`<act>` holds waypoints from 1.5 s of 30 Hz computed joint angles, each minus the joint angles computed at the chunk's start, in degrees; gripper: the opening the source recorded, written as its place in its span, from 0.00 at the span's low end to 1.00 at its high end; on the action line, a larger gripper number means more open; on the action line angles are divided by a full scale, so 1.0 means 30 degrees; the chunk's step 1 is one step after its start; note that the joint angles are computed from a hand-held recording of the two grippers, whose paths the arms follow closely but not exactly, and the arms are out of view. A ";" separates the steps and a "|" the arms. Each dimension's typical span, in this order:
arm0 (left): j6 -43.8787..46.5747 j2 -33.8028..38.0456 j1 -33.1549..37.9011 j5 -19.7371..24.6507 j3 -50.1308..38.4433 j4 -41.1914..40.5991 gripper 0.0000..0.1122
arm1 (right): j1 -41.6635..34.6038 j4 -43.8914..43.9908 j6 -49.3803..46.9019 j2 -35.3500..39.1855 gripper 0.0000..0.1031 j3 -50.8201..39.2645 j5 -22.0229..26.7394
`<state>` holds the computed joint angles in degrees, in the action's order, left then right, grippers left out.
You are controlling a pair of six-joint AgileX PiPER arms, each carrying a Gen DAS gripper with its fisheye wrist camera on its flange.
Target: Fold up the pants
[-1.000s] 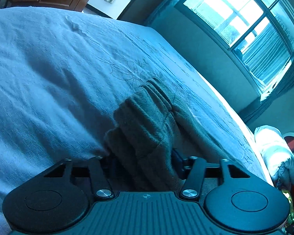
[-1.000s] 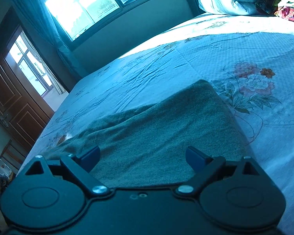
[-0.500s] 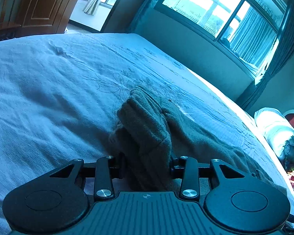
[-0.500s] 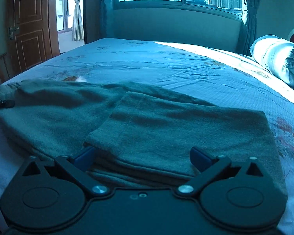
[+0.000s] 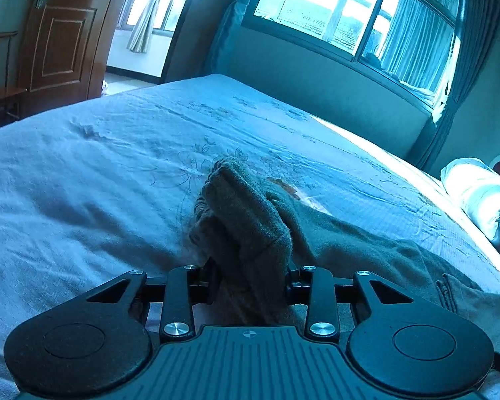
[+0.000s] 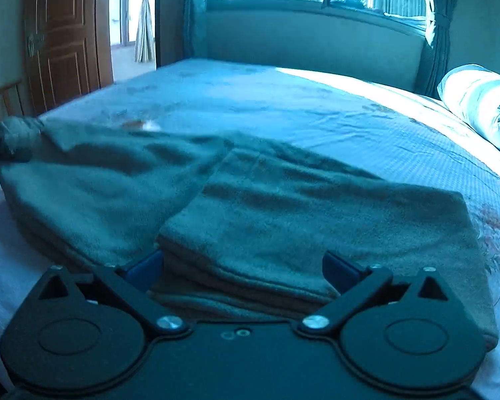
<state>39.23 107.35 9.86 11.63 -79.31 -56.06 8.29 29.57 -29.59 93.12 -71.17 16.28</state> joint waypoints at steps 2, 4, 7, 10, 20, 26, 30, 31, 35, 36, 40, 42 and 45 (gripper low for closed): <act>-0.0013 -0.0562 -0.0489 -0.0238 -0.0088 0.0190 0.29 | -0.1262 0.3035 -0.1907 -0.0371 0.94 0.0130 0.0719; -0.2264 -0.1009 -0.1317 -0.0449 -0.0677 0.2832 0.29 | -0.2815 0.5844 -0.3230 -0.0554 0.94 0.0281 0.1358; -0.4518 -0.1357 -0.2669 -0.0135 -0.1983 0.5292 0.29 | -0.4833 0.7384 -0.3411 -0.0616 0.94 0.0276 0.1804; -0.8351 -0.1156 -0.4688 0.0144 -0.3706 0.9448 0.29 | -0.7309 0.9205 -0.4053 -0.0497 0.94 0.0064 0.2894; -1.6373 0.5968 -1.2755 0.7088 -1.6488 1.9491 0.31 | -1.4375 1.2740 -0.4412 0.1177 0.94 -0.1454 0.7301; -1.7145 0.7219 -1.4834 0.7254 -1.7017 1.8560 0.72 | -1.6270 1.3306 -0.3691 0.2744 0.94 -0.2688 0.9330; -1.8651 0.3994 -1.3968 0.4885 -1.1885 1.9809 0.72 | -1.6460 1.4964 -0.4742 0.3047 0.94 -0.2741 1.1393; -1.8871 0.3510 -1.3321 0.4899 -1.1379 1.9981 0.72 | -1.6315 1.5425 -0.4776 0.3266 0.94 -0.2901 1.2285; -2.1068 0.0885 -1.1227 0.4275 -0.7377 2.1847 0.72 | -1.4883 1.6152 -0.4156 0.4217 0.94 -0.3588 1.4118; -2.1634 0.0189 -1.0739 0.3932 -0.6133 2.2277 0.72 | -1.4269 1.5977 -0.3949 0.4281 0.94 -0.3737 1.4164; -2.3819 -0.1768 -0.9083 0.2791 -0.2045 2.3413 0.72 | -1.2593 1.4928 -0.2103 0.5226 0.91 -0.4853 1.3609; -2.4990 -0.2337 -0.8726 0.2097 -0.0421 2.4098 0.72 | -1.2111 1.3850 -0.0402 0.5707 0.88 -0.5493 1.3349; -2.7252 -0.2488 -0.8747 0.1268 0.0973 2.6048 0.72 | -1.1706 1.2977 0.0543 0.5710 0.88 -0.5677 1.2857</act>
